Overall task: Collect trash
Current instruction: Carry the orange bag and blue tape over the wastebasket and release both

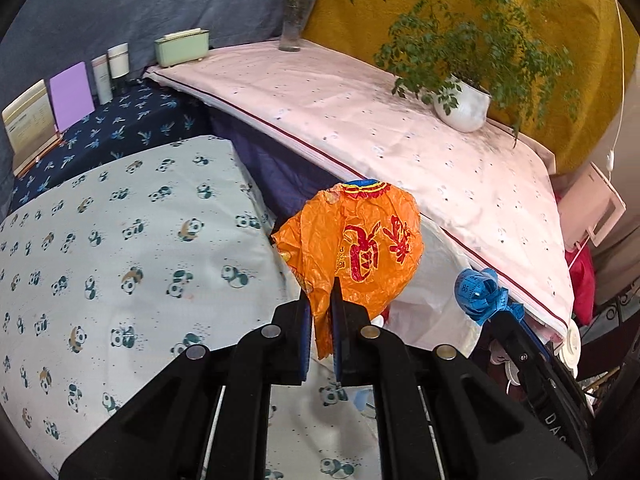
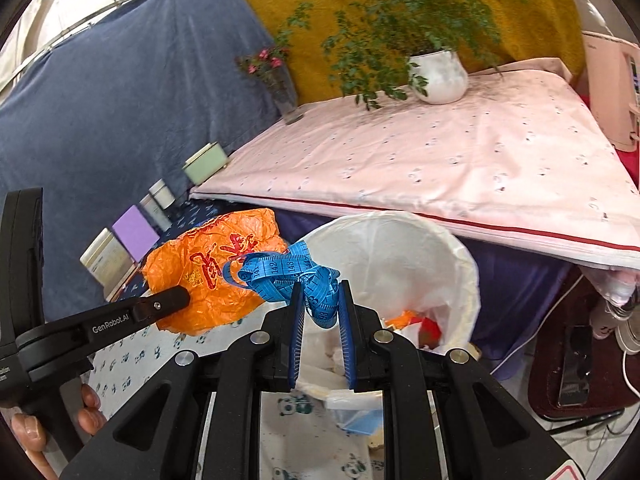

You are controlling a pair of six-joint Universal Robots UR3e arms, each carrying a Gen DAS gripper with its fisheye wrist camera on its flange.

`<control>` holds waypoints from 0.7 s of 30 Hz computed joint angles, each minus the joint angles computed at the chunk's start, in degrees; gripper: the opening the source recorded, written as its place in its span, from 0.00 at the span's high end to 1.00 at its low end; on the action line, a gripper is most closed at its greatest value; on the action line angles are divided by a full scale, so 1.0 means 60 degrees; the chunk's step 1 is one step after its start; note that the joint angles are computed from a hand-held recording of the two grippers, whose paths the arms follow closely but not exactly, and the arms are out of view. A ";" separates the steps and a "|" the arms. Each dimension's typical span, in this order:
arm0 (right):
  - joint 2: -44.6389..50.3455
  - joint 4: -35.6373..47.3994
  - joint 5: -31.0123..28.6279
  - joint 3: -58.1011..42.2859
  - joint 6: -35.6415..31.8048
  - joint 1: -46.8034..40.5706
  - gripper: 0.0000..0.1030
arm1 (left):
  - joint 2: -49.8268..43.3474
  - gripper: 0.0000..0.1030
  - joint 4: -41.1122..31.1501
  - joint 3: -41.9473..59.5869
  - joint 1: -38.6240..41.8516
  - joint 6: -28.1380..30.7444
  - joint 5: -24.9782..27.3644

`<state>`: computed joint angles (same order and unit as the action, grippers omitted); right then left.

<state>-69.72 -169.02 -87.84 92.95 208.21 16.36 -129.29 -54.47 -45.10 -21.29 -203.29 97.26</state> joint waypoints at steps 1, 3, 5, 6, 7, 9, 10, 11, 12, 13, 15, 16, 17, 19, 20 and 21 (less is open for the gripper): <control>-0.0064 -0.0047 0.0010 0.0119 0.0010 -0.0046 0.85 | -0.0156 0.92 -0.0128 0.0258 -0.0033 0.0016 -0.0023; -0.0142 -0.0128 0.0042 0.0290 0.0007 -0.0162 0.85 | -0.0368 0.92 -0.0291 0.0591 -0.0055 0.0065 -0.0053; -0.0185 -0.0205 0.0105 0.0420 0.0012 -0.0263 0.85 | -0.0542 0.92 -0.0428 0.0867 -0.0099 0.0074 -0.0072; -0.0212 -0.0253 0.0146 0.0496 -0.0003 -0.0319 0.85 | -0.0597 0.92 -0.0483 0.0955 -0.0106 0.0083 -0.0086; -0.0205 -0.0249 0.0165 0.0492 -0.0010 -0.0340 0.85 | -0.0647 0.92 -0.0511 0.1027 -0.0106 0.0097 -0.0102; -0.0185 -0.0292 0.0214 0.0524 -0.0028 -0.0399 0.85 | -0.0760 0.92 -0.0580 0.1190 -0.0120 0.0121 -0.0090; -0.0163 -0.0301 0.0249 0.0518 -0.0036 -0.0432 0.85 | -0.0821 0.92 -0.0610 0.1273 -0.0120 0.0123 -0.0099; -0.0143 -0.0297 0.0255 0.0503 -0.0027 -0.0437 0.85 | -0.0867 0.92 -0.0618 0.1331 -0.0116 0.0126 -0.0124; -0.0118 -0.0304 0.0272 0.0496 -0.0018 -0.0453 0.85 | -0.0876 0.90 -0.0582 0.1305 -0.0102 0.0135 -0.0165; -0.0074 -0.0299 0.0268 0.0453 -0.0007 -0.0450 0.85 | -0.0921 0.86 -0.0617 0.1345 -0.0094 0.0129 -0.0180; 0.0125 -0.0177 0.0068 0.0178 0.0010 -0.0333 0.83 | -0.1031 0.68 -0.0717 0.1475 -0.0156 0.0053 0.0070; 0.0242 -0.0078 -0.0042 -0.0007 0.0026 -0.0275 0.81 | -0.1071 0.52 -0.0728 0.1501 -0.0203 0.0001 0.0276; 0.0355 -0.0039 -0.0197 -0.0153 0.0072 -0.0202 0.79 | -0.1085 0.47 -0.0696 0.1497 -0.0231 -0.0041 0.0408; 0.0550 0.0025 -0.0160 -0.0412 0.0138 -0.0190 0.77 | -0.1094 0.45 -0.0692 0.1462 -0.0239 -0.0037 0.0524; 0.0636 0.0090 -0.0102 -0.0542 0.0168 -0.0191 0.77 | -0.1138 0.45 -0.0804 0.1530 -0.0211 -0.0009 0.0508; 0.0695 0.0145 -0.0068 -0.0643 0.0166 -0.0204 0.77 | -0.1137 0.45 -0.0854 0.1523 -0.0178 -0.0002 0.0507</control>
